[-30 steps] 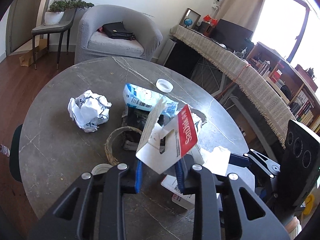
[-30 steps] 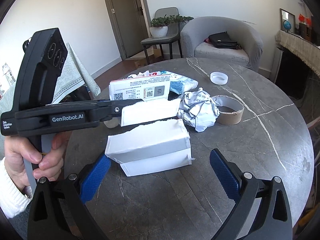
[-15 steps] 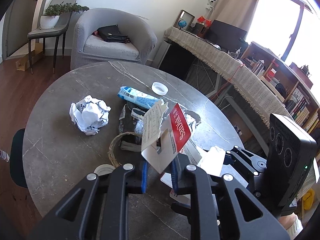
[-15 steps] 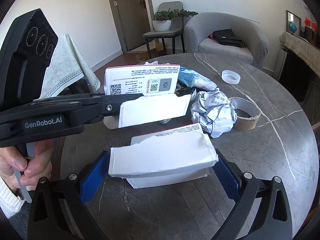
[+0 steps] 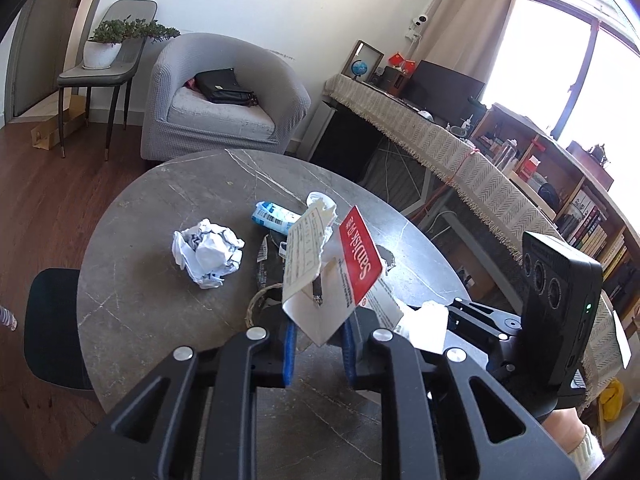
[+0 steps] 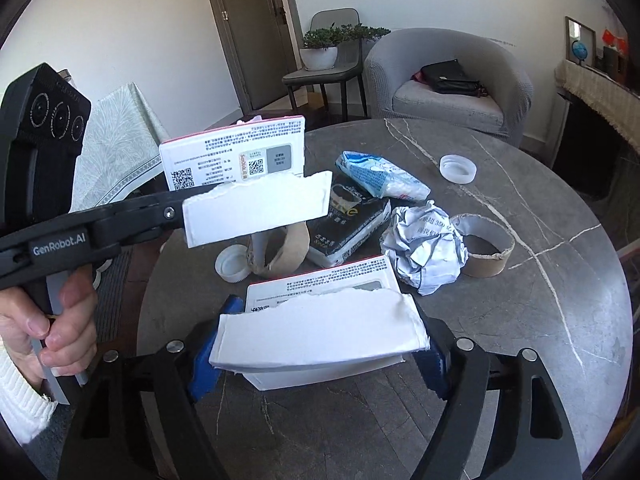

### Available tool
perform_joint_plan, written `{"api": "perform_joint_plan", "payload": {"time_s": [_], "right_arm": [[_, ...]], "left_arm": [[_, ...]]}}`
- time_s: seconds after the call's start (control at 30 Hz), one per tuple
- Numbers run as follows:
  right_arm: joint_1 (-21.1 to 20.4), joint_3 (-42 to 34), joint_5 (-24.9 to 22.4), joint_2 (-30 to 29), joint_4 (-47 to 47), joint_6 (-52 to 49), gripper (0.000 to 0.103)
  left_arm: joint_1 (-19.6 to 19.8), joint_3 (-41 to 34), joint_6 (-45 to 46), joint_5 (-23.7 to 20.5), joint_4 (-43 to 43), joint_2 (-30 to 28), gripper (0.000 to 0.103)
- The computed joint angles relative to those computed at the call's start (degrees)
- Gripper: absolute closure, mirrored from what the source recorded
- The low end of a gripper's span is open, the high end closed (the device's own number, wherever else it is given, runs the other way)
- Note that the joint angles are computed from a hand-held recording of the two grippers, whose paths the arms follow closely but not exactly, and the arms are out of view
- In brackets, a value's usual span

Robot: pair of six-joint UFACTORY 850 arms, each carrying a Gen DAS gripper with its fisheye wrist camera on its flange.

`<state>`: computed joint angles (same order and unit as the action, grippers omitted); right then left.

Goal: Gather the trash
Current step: 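Carry the SanDisk package and tissue box over the green trash bin with both tools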

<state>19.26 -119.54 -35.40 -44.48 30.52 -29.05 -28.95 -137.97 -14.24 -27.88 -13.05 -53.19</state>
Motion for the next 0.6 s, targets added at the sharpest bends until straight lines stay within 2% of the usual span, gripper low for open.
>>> {"api": "perform_joint_plan", "payload": {"time_s": [0.13, 0.3, 0.5, 0.6], "right_arm": [[0.2, 0.8, 2.1, 1.4, 1.4, -0.8, 0.023], [0.9, -1.2, 4.7, 0.6, 5.0, -2.7, 0.023], [2.7, -13.4, 1.6, -6.4, 2.7, 1.9, 0.023], [3.9, -22.1, -1.4, -11.4, 1.2, 4.2, 0.023]], "left_arm": [[0.5, 5.5, -2.1, 3.3, 2.3, 3.6, 0.083], [1.2, 10.8, -9.4, 5.5, 11.3, 7.1, 0.083], [3.0, 16.7, -17.8, 5.2, 22.2, 10.4, 0.083], [4.3, 20.7, -21.5, 5.8, 26.5, 12.7, 0.083]]}}
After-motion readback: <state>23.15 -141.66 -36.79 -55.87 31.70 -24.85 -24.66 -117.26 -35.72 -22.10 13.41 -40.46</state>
